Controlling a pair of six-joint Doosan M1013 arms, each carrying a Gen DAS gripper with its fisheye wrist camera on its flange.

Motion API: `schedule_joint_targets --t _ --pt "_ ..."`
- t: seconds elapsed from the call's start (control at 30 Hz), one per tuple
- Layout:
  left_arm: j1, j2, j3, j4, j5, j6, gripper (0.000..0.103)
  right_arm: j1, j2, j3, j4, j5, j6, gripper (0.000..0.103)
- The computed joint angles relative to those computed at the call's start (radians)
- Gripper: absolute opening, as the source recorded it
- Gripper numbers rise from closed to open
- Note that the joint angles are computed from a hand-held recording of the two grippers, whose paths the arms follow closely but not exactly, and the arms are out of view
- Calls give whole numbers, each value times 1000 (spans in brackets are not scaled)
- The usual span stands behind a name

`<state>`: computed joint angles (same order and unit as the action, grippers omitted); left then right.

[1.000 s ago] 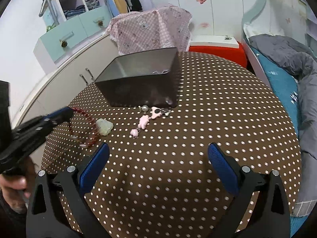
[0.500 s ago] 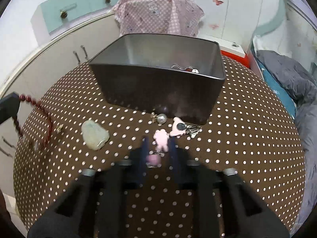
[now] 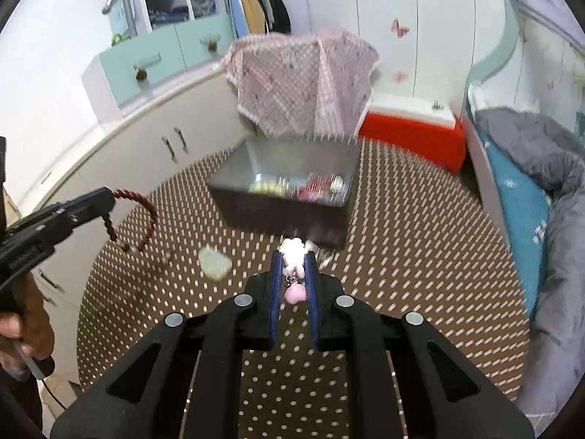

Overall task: Organize jewelry
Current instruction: 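Grasp the pink bunny charm with the right tool while the left tool lifts the bracelet, then carry both items over the metal box and open both tools to drop them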

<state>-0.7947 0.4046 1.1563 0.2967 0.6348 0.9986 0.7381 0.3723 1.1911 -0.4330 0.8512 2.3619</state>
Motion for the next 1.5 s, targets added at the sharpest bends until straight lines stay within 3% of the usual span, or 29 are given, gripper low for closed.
schedule_joint_targets --t 0.4,0.73,0.93,1.13,1.17,1.2,1.23,1.27,1.37,1.5 --pt "4 49 -158 26 -5 83 8 -15 -10 -97 -111 -47 -42 11" --pt "15 125 -308 -68 29 190 8 -48 12 -163 -35 -69 -135 11" --pt "21 184 -405 -131 94 250 8 -72 51 -208 56 -36 -188 11" --pt "31 267 -535 -155 249 283 11 -109 96 -247 188 2 -235 14" --pt "31 282 -561 -142 287 272 31 -116 102 -250 221 9 -245 25" --pt "31 289 -573 -130 306 259 61 -119 106 -250 220 17 -228 35" --pt "31 285 -564 -102 303 227 97 -118 106 -247 206 17 -203 64" --pt "31 260 -513 -61 250 178 98 -118 97 -227 186 -5 -168 81" --pt "32 247 -491 -20 254 138 98 -115 75 -186 139 -38 -90 94" --pt "27 201 -412 67 223 61 98 -109 53 -157 75 -49 -12 95"
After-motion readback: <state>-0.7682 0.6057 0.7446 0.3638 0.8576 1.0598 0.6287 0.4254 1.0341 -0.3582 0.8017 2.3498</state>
